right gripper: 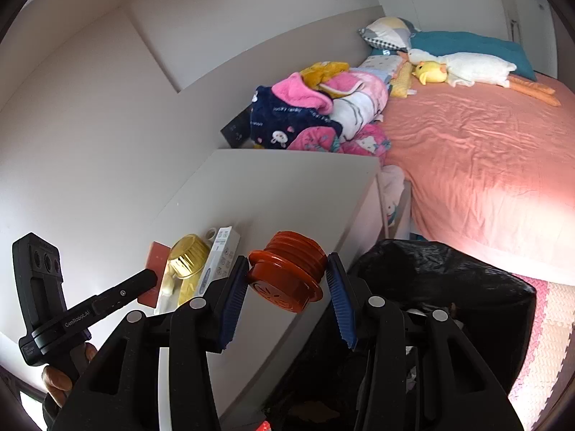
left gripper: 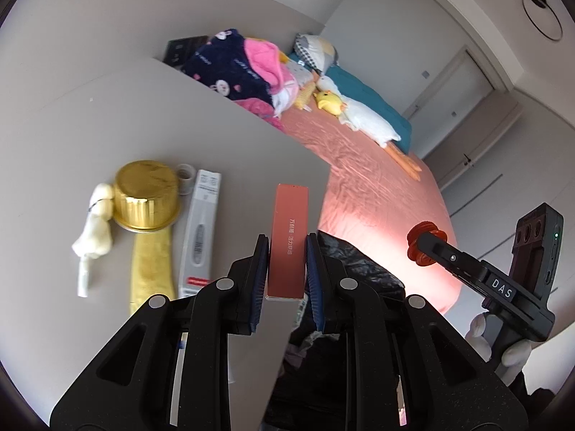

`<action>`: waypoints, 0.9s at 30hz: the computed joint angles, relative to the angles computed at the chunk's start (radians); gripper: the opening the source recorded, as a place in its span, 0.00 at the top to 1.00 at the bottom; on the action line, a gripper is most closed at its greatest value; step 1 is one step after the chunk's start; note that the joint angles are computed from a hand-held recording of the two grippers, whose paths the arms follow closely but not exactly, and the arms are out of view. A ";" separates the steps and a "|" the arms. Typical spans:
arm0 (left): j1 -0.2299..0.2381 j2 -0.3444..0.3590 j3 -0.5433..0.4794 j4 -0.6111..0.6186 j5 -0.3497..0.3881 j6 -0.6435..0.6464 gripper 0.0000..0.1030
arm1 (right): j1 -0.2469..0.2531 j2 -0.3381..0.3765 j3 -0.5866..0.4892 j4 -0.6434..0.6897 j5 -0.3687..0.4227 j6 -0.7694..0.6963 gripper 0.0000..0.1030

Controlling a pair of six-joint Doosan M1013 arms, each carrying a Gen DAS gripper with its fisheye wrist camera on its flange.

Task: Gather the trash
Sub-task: 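Carry the eraser and orange lid over the black trash bag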

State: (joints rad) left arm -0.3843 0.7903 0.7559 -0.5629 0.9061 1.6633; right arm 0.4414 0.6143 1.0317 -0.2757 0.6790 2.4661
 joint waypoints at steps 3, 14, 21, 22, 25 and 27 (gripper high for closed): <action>-0.013 0.010 -0.022 -0.005 0.014 0.015 0.80 | -0.001 -0.025 0.038 -0.044 -0.013 0.048 0.55; -0.043 0.051 -0.101 -0.038 0.090 0.069 0.80 | -0.009 -0.093 0.142 -0.159 -0.035 0.193 0.55; -0.061 0.085 -0.161 -0.080 0.160 0.114 0.80 | -0.012 -0.136 0.203 -0.236 -0.032 0.289 0.55; -0.063 0.093 -0.174 -0.088 0.173 0.120 0.80 | -0.012 -0.140 0.209 -0.245 -0.030 0.300 0.55; -0.068 0.122 -0.225 -0.120 0.242 0.143 0.79 | -0.014 -0.155 0.230 -0.268 -0.029 0.334 0.55; -0.072 0.165 -0.302 -0.138 0.334 0.144 0.61 | -0.015 -0.168 0.248 -0.297 -0.031 0.376 0.55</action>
State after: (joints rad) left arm -0.4558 0.9554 0.4539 -0.7010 1.2397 1.8072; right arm 0.4260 0.4467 1.2796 -0.5730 0.6478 2.8421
